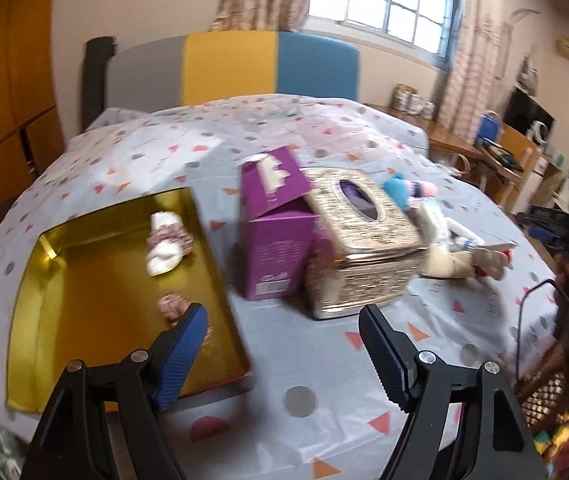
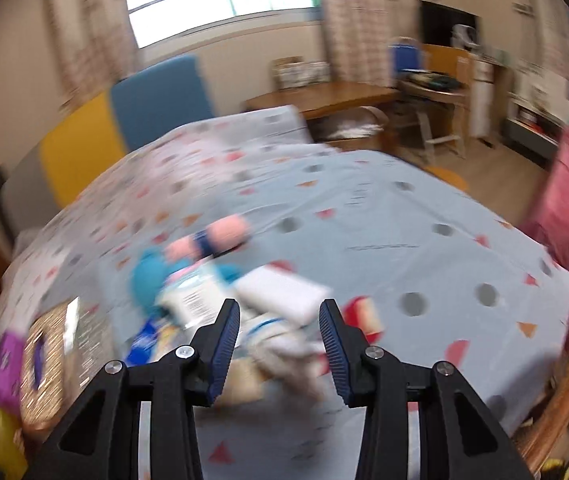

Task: Organize soft objects
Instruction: 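Grasp the beige mesh sponge with the left gripper while the right gripper grasps the red sock puppet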

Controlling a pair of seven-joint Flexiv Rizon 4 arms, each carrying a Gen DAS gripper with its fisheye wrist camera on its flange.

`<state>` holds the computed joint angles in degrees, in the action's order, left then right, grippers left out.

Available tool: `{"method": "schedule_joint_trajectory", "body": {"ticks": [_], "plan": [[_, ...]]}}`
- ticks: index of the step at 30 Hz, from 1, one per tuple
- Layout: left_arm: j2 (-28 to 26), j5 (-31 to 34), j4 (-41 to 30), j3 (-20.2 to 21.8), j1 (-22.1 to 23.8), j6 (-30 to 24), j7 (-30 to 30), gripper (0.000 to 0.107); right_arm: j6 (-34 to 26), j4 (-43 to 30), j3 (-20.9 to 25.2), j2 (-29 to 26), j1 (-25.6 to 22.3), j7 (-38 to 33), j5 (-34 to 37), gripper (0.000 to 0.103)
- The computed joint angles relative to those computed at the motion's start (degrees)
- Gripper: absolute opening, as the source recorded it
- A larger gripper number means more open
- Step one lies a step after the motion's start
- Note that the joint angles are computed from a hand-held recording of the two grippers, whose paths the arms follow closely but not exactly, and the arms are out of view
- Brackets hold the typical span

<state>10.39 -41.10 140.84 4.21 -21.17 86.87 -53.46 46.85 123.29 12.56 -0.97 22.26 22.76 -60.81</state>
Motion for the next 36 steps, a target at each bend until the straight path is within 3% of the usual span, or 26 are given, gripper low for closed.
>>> {"method": "schedule_joint_trajectory", "body": {"ticks": [9,13,18,23,30,36], "plan": [[-3.3,-10.3,-5.2,-3.0,-6.6,-2.6,15.5,0.078,0.4,4.9,0.0,3.1,-2.9,10.3,-0.3,0.042],[-6.2,-8.2,-8.4,-6.7,-5.6,-3.7,17.5,0.078,3.2,5.5,0.0,3.2,-3.6,12.6,-2.9,0.044],[-12.0,0.2,-13.5,-10.8,-3.5,-4.6,16.4,0.078,6.8,6.7,-0.7,3.7,-5.0,15.7,-5.5,0.045],[-18.9,14.2,-19.7,-12.9,-1.4,-6.4,9.1,0.079,9.9,8.2,-1.0,4.7,-6.6,20.3,-8.9,0.048],[-28.1,33.9,-29.8,-10.1,-3.6,-9.8,-1.6,0.079,15.5,10.0,-2.1,5.6,-9.5,27.9,-14.5,0.051],[-34.7,41.0,-37.7,-9.2,-4.7,-13.9,-4.8,0.079,18.3,10.3,-2.5,5.5,-10.8,31.2,-17.5,0.051]]}}
